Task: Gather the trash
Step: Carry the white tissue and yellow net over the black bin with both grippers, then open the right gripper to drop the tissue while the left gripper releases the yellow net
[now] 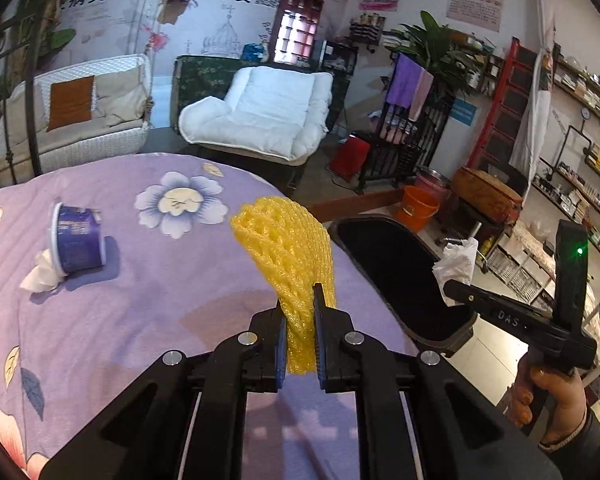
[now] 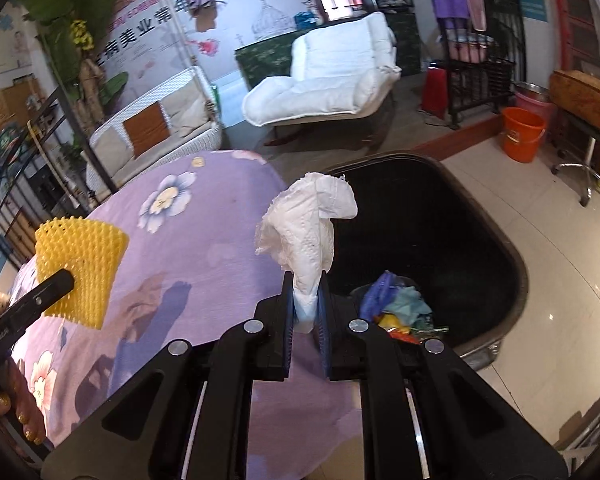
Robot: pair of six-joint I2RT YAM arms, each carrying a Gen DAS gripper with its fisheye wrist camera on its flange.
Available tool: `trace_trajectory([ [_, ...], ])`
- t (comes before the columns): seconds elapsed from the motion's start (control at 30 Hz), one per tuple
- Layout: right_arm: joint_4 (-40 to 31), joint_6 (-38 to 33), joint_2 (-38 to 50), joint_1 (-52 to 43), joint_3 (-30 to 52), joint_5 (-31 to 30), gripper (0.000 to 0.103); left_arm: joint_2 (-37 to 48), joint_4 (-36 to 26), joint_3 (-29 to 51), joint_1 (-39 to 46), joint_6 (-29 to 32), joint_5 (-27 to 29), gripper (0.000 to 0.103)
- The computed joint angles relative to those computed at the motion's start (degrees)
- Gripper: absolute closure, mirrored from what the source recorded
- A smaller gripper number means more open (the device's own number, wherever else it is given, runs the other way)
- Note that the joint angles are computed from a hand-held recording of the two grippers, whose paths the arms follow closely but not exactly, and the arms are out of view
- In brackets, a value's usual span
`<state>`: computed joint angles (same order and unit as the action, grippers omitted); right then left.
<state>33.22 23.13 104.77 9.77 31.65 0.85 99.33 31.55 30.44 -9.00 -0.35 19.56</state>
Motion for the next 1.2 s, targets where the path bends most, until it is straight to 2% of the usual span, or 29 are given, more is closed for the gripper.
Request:
trace_trajectory([
  [0.17,-0.1,-1.1,1.9,-4.2,1.0,-0.6,0.091,1.2,-0.6,1.9,-3.8,0.5,-1.0,0.091],
  [0.4,-2.3,-0.8,10.9,-7.2,9.4,-2.8,0.09,2.8,-1.0,3.6,-8.7,1.4,-2.7,0.091],
  [0.43,-2.7,-0.3,12.4,-7.6,10.8,-3.2,0.083,3.1,-1.3,4.1,-9.2,1.4,-2.9,0.091],
  [0.47,-3.0,-0.1,13.7,-8.1,11.9,-3.4,0.063,3.5,-1.6,4.5,-9.6,1.5,-2.8,0.091],
  [0.53,-3.0,0.6,16.1,-8.6,13.6,-2.7,0.033,4.1,-2.0,5.2,-10.3,1.7,-2.9,0.091],
  [0.73,0.2,1.4,16.6,-8.6,11.1,-1.5,0.033,6.9,-4.3,8.2,-12.6,2.2,-3.3,0.091],
  [1.07,9.5,-2.0,7.1,-9.7,-3.4,3.3,0.024,12.8,-10.1,17.5,-16.8,0.9,-2.6,0.091],
  [1.2,11.5,-2.5,4.4,-11.3,-7.4,3.1,0.023,15.6,-12.0,21.0,-18.7,1.0,-2.6,0.091],
])
